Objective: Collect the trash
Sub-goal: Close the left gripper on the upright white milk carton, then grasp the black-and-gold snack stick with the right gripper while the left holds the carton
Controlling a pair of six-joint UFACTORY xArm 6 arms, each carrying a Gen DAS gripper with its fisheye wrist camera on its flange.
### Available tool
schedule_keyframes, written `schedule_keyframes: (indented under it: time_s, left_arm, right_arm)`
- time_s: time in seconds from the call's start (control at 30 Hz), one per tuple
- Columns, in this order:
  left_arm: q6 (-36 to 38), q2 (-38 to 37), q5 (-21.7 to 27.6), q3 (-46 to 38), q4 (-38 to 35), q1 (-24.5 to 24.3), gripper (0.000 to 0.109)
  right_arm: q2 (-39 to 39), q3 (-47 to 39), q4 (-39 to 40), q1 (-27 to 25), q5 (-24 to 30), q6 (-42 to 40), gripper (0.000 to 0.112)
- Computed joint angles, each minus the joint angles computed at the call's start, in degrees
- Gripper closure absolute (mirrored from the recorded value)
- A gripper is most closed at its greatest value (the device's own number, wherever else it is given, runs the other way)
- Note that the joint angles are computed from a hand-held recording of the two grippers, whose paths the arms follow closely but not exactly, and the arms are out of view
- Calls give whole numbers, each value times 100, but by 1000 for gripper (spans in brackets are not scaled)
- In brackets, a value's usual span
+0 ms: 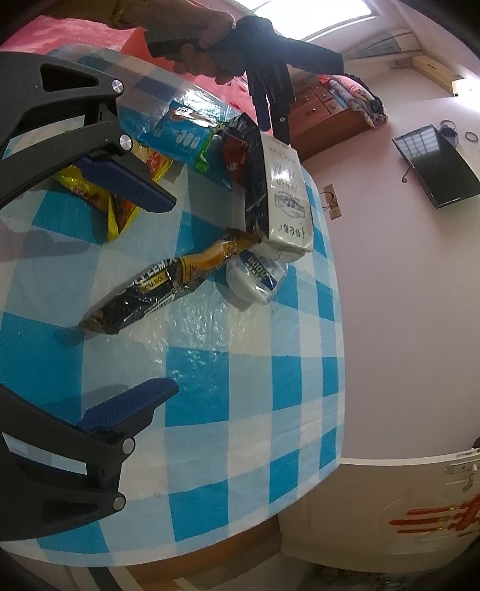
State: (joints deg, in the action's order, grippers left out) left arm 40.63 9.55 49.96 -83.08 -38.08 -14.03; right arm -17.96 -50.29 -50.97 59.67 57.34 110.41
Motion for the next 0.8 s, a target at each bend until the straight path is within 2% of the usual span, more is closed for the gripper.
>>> schedule_keyframes:
  time_s: [0.13,0.2,0.23,0.3,0.53,0.8]
  left_arm:
    - [-71,225,92,-190,222,-79,32]
    - [-156,289,84,-226,332,-119,43]
    - [-182,315,83,-229,329,-129,45]
    - [-165,302,77,-192,189,-125,51]
    - [-486,67,-168,134,120,-128,54]
    - [-550,-559,-463,912,-110,-74,54]
  right_arm:
    - [-17,67,104,-102,-99,-98,22]
    - [-16,98,160,-178,-219,-174,22]
    - [-1,94,176,-208,-260,-227,22]
    - [34,71,188,-247,-311,-319,28]
    - [98,115,360,-413,-611,-481,46]
    - [241,-48,438,-264,-254,-703,56]
